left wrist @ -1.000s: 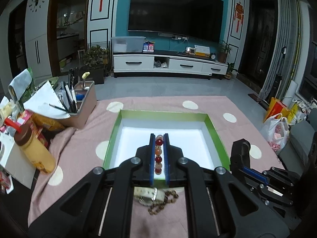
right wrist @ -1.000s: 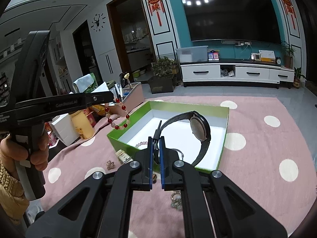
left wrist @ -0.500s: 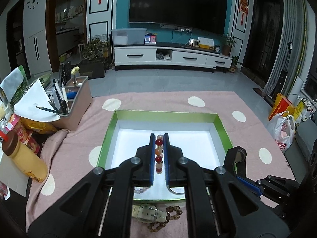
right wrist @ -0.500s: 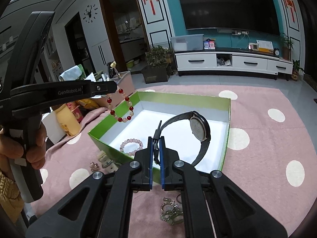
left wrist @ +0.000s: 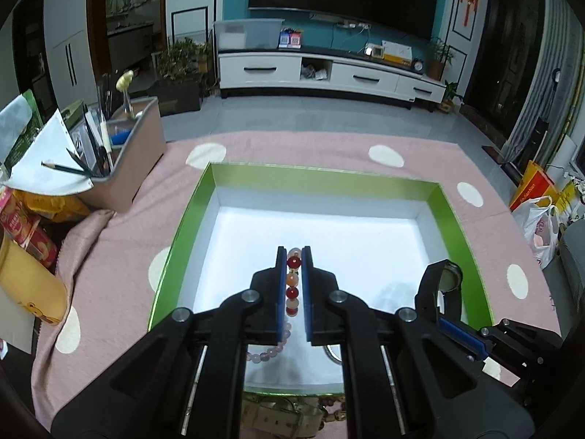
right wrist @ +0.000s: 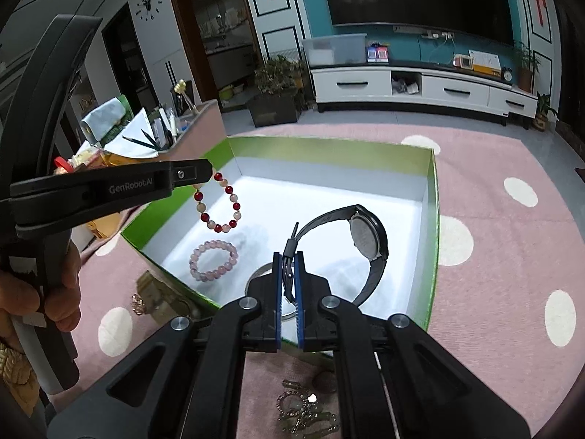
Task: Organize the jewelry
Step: 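Open both tools to release the bracelet and watch into the box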
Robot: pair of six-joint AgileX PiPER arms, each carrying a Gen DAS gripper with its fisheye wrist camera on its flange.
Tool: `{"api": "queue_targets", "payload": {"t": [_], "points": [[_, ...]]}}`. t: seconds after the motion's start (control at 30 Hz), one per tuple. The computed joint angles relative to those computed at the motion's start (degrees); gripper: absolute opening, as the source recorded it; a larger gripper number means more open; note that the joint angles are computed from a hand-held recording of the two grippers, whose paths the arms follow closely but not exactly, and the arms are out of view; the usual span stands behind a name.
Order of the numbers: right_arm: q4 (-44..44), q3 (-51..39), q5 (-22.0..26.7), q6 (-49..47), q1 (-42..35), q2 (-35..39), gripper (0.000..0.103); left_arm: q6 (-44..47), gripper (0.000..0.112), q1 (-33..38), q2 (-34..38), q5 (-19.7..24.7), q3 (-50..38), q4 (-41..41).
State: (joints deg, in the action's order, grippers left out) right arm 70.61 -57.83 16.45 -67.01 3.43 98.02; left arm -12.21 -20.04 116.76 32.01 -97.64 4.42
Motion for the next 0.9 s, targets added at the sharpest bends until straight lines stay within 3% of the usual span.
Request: {"api": "queue_targets", "payload": {"t": [0.27,0.33,0.43,0.5,0.6,0.73,0.8,0.9], "points": [[-6.92,-1.88,-0.78,7.35,0.27,2.46,0.013,-0.94,0.008,0.38,2.39,1.97,-1.34,0.66],[-5.27,-1.29,-1.15,5.61,0.27,1.9,0.016,-1.17,0.02,0.3,2.16,1.83,-1.09,0.79],[-4.43,-0.27,-2.36,4.77,0.6,0.61,0.036,-1.82,0.035,0.03,1.49,1.46,-0.41,1.54],[-0.38,0.98,-3.07,1.02,0.64,-0.73,0.041,-2.13,0.052,-0.2,0.82,1.13,0.22,1.95],[2.17,2.39,-2.93,-1.27,0.4,-2.41,0.042,-3.1,0.055,-0.67,-0.58,0.39,1.78,3.31],[6.53,5.18,-2.46,-5.24,-0.48,-5.35,0.057,-3.74,0.067,-0.9,-3.35,-0.84,4.85,4.07],[9.62,7.08,-2.52,-7.91,-0.53,-7.29,0.057,-4.89,0.071,-1.08,-5.05,-1.65,6.75,5.32],[9.63,9.77,-1.73,-7.07,-1.22,-10.26,0.067,-5.78,0.08,-1.31,-8.0,-2.51,10.19,6.01]]}}
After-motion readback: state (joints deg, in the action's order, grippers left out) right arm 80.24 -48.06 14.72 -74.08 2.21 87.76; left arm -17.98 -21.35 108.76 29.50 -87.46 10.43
